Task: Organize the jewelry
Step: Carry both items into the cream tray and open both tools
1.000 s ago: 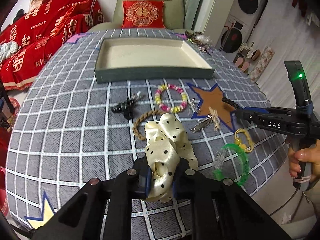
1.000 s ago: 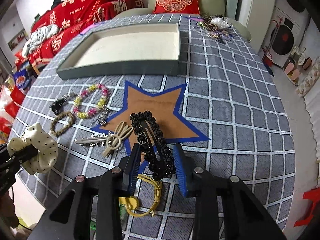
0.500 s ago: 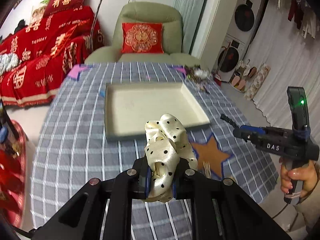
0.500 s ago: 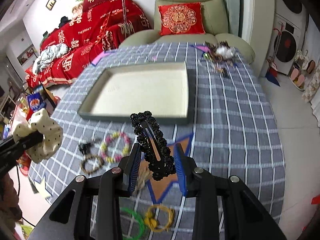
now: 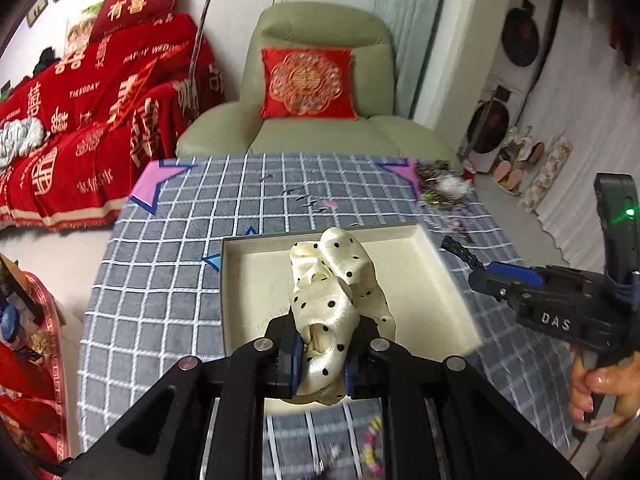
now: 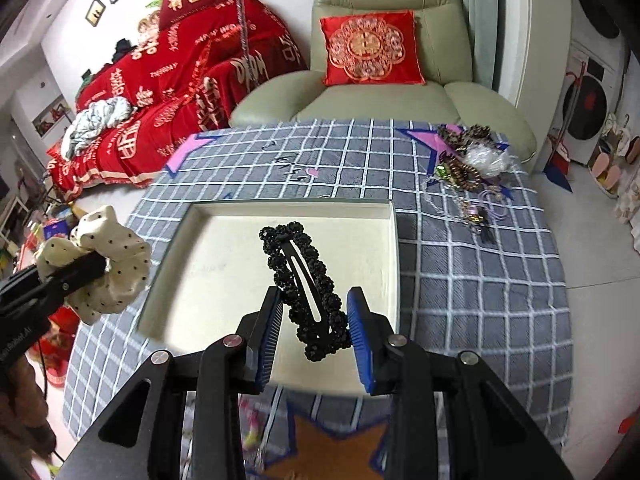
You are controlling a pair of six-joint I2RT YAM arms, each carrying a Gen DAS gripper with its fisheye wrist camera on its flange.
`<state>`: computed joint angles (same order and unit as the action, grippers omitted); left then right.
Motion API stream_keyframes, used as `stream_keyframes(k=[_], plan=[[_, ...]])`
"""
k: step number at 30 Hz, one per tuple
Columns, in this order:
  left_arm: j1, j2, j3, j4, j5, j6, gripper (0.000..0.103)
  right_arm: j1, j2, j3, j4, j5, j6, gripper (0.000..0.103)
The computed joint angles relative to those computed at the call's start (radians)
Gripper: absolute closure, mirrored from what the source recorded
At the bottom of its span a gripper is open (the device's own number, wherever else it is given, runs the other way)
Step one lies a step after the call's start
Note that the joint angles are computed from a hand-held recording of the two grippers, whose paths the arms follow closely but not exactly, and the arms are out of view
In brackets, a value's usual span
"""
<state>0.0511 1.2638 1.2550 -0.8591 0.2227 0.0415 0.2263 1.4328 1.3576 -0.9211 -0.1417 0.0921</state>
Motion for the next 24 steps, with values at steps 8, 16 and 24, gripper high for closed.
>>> stream_keyframes(k=[8, 16, 24], plan=[[-0.074, 0.265, -0.001, 0.187, -0.123, -0.058, 0.08, 0.01, 0.216, 0.005, 0.191, 0.027, 0.035, 0.067], [-0.118, 0.399, 0.007, 0.25, -0.203, -0.057, 0.08, 0.027, 0.359, 0.023, 0.274, 0.067, 0.049, 0.067], [-0.152, 0.433, 0.008, 0.283, -0.303, -0.041, 0.061, 0.039, 0.4, 0.007, 0.322, 0.11, 0.053, 0.065]])
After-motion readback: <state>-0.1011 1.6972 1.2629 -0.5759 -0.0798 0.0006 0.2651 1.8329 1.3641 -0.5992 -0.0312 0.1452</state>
